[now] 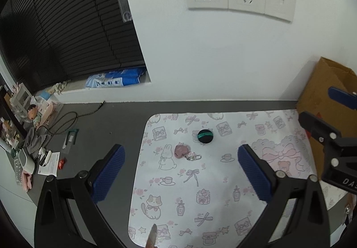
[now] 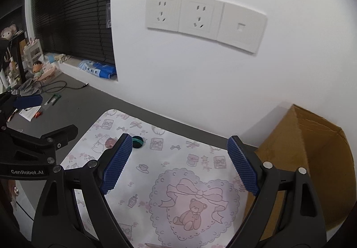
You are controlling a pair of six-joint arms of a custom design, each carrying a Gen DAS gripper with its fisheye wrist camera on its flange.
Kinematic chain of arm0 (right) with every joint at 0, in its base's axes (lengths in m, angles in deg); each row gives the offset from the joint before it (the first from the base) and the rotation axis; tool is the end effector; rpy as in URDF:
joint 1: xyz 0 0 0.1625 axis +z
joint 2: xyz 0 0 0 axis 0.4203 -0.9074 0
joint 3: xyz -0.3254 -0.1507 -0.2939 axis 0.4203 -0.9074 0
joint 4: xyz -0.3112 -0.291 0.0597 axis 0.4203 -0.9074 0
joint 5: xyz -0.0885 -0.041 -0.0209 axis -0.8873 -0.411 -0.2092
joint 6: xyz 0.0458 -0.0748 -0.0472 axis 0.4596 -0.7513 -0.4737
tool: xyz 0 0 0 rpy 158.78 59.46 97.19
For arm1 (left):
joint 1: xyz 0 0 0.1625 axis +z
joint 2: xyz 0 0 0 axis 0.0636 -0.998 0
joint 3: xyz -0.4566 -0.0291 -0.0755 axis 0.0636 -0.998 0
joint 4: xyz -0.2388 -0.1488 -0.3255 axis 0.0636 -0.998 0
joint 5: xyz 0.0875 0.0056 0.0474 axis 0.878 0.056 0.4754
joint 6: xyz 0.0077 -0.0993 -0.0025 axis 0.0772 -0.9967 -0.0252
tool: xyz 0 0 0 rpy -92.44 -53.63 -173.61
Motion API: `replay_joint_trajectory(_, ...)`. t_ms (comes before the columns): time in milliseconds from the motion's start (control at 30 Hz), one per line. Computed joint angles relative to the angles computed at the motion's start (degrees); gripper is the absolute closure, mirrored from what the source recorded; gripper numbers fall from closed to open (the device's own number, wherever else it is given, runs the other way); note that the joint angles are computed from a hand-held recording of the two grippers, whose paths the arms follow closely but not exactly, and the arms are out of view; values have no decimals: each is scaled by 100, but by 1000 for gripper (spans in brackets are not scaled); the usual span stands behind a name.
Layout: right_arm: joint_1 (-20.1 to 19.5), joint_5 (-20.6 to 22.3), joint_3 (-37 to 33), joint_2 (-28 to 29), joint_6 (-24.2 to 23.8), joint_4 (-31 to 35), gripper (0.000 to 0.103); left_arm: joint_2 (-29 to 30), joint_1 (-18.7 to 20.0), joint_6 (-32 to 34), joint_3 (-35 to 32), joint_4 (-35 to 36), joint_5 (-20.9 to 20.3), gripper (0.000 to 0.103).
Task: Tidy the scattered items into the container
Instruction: 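Move both tools over the mat toward the black compact and pink keychain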
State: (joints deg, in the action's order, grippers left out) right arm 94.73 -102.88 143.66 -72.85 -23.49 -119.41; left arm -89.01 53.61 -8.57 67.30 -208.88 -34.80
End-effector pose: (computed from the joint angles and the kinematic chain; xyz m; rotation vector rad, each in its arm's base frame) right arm 0.4038 -0.5760 0.0556 0.8079 -2.1971 0.8001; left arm -0.1135 -0.5772 0.3951 0.3815 2.1634 -0.7499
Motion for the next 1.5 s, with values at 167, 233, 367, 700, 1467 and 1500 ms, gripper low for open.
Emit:
replay_joint_trajectory(167, -122, 204, -251, 298, -91, 177, 14, 131, 339, 15, -41, 15, -109, 2)
replay_joint_trajectory(233, -169, 268, -360, 417, -120, 236, 14, 182, 450, 68, -50, -31, -143, 2)
replay_joint_trajectory(367, -281, 407, -615, 654, -158, 434, 14, 340, 670, 401, -62, -386, -235, 2)
replay_joint_trajectory(700, -673, 684, -1432, 1421, -378, 902, 14, 1010, 1397, 805, -408, -892, -803, 2)
replay_joint_trajectory(1467, -1251, 1225, -2444, 2208, -287, 2022, 14, 1687, 2035, 1043, -842, -1053, -1283, 2)
replay_joint_trajectory(1500, -1268, 1279, -2464, 2200, -250, 2118, 14, 1686, 2042, 1040, -847, -1043, -1306, 2)
